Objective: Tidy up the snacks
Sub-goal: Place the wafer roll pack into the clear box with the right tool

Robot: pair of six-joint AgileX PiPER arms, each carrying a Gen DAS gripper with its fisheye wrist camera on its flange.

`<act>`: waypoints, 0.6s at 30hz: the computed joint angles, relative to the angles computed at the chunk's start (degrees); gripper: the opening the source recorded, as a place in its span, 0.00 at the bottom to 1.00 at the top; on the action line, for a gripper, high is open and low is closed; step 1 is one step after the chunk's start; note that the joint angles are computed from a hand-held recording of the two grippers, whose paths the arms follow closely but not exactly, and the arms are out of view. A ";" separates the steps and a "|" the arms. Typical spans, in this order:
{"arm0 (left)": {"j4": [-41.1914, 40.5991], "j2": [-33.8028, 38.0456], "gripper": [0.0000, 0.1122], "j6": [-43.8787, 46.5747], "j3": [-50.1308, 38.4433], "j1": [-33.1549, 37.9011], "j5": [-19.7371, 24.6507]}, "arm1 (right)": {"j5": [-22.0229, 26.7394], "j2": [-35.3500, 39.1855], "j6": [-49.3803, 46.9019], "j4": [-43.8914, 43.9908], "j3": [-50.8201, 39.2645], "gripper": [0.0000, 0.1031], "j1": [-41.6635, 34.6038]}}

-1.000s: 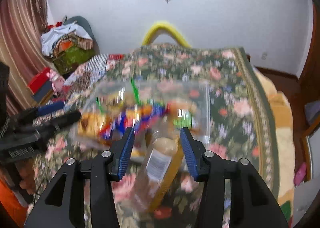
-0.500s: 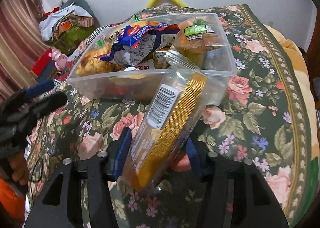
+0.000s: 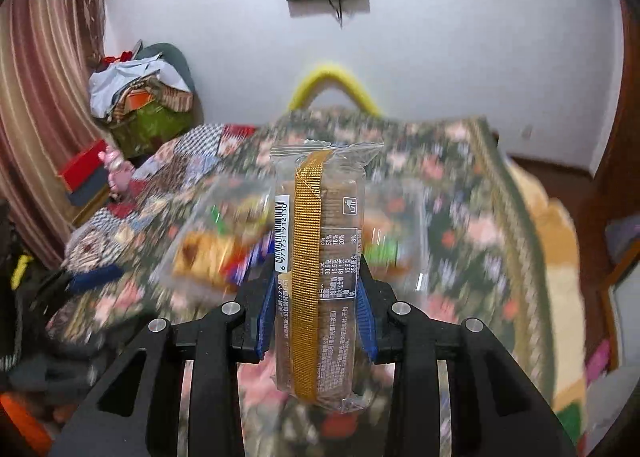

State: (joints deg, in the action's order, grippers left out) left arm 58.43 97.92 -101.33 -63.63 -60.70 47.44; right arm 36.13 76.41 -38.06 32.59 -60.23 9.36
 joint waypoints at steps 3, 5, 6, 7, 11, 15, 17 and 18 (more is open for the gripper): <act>0.54 -0.36 0.69 -0.72 0.68 0.36 -0.16 | -4.52 4.55 8.01 -10.80 -4.81 0.31 4.84; 0.89 -0.64 0.69 -1.39 1.32 0.83 -0.83 | -4.58 7.36 10.40 -15.16 -6.90 0.31 6.57; 1.04 -0.74 0.69 -1.73 1.60 1.08 -1.16 | -3.26 9.26 10.07 -15.84 -8.35 0.31 6.97; 1.18 -0.79 0.69 -1.96 1.83 1.24 -1.42 | -2.52 11.05 9.93 -16.68 -9.24 0.32 7.56; 1.19 -0.73 0.69 -2.12 1.99 1.74 -2.02 | -3.92 13.77 16.45 -26.26 -7.10 0.35 10.77; 1.42 -0.89 0.69 -1.86 1.31 1.35 -1.06 | -0.63 12.86 9.07 -15.63 -7.03 0.35 5.87; 1.63 -1.35 0.69 -1.79 0.66 0.68 0.11 | 2.59 11.16 6.43 -10.90 -7.76 0.36 3.17; 1.81 -1.67 0.69 -1.84 0.28 0.24 0.84 | 3.39 10.18 5.53 -9.52 -7.75 0.37 2.52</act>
